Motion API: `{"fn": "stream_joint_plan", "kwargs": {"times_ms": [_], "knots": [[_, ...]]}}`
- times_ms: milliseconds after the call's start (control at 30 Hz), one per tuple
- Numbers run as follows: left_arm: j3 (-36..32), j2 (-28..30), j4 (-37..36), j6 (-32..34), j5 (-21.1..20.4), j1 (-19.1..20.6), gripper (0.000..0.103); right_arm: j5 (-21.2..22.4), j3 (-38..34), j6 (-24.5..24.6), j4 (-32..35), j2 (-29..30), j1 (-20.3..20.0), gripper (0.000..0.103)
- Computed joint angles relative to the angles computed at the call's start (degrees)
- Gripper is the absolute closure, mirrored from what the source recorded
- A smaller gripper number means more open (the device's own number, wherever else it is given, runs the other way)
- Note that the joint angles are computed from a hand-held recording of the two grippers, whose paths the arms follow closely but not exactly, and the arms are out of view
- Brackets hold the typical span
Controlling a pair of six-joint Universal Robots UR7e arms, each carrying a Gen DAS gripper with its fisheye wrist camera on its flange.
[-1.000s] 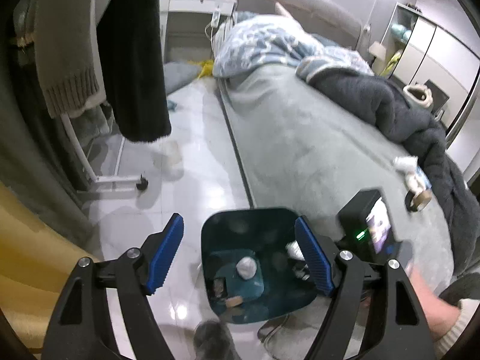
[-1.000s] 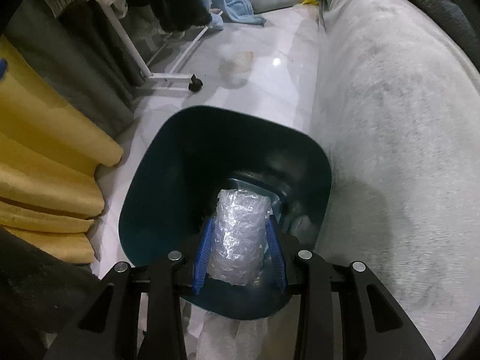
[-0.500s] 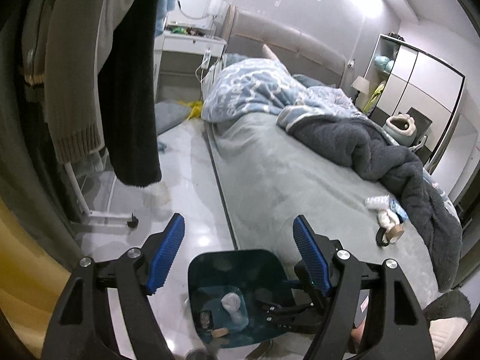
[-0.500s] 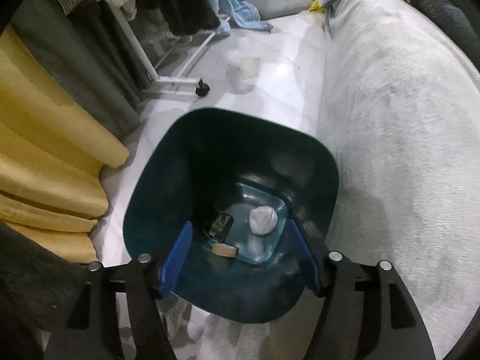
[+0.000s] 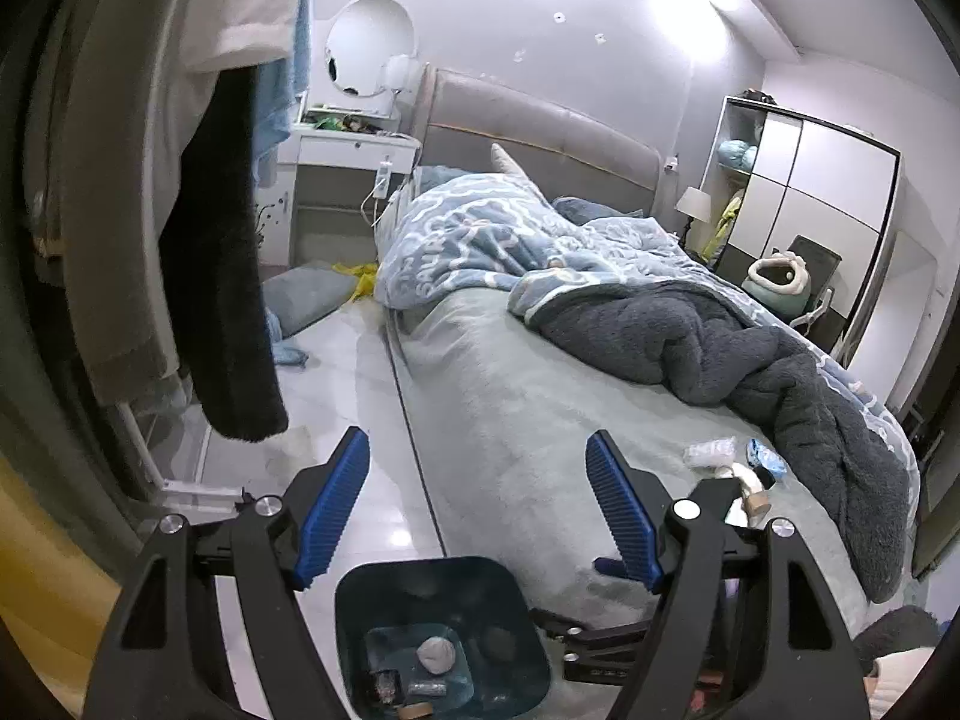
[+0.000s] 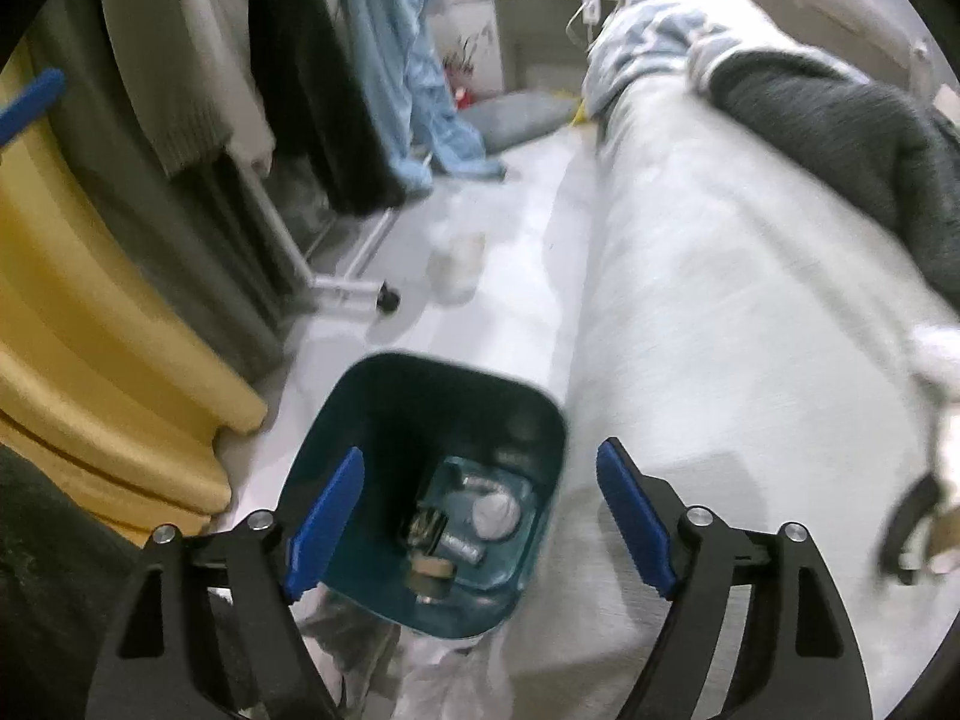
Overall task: Collect trash
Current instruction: 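Raise both open tools away from the bin, then move both open tools back over the bed toward the tape ring and black clip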
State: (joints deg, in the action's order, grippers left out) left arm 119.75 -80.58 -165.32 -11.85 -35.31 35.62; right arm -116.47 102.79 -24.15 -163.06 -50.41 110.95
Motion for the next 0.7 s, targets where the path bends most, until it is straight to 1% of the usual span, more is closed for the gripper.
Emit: {"fn": "stream_joint_plan", "kwargs": {"times_ms": [100,300,433,533,633,700], "knots": [[-0.70,1.68,-0.83,0.44,0.76,-0.74,0.026,0.51,1.20,-0.89,-2.37,-2.50,-0.13,0.018],[-1.89,4.22,-2.30,1.51,0.44,-1.35,0.026,0.45,4.09,-3.11,-6.72,-7.49,-1.46,0.017],[-2.63,5.90,-1.71,0.52,-1.43,-1.12,0.026,0.65,6.02,-3.79,-9.78,-10.31,-2.50,0.015],[-3.06,7.06,-2.96,0.20,-5.00,-0.72,0.026,-0.48,7.14,-5.17,-13.14,-11.33,-3.05,0.015],[-3.75,8.53,-3.07,0.12,-6.20,-0.81,0.026,-1.52,8.66,-5.59,-16.17,-13.13,-4.04,0.013],[-4.22,9.68,-3.01,0.59,-6.14,-1.10,0.026,-2.29,9.45,-5.89,-18.21,-14.02,-4.83,0.013]]}}
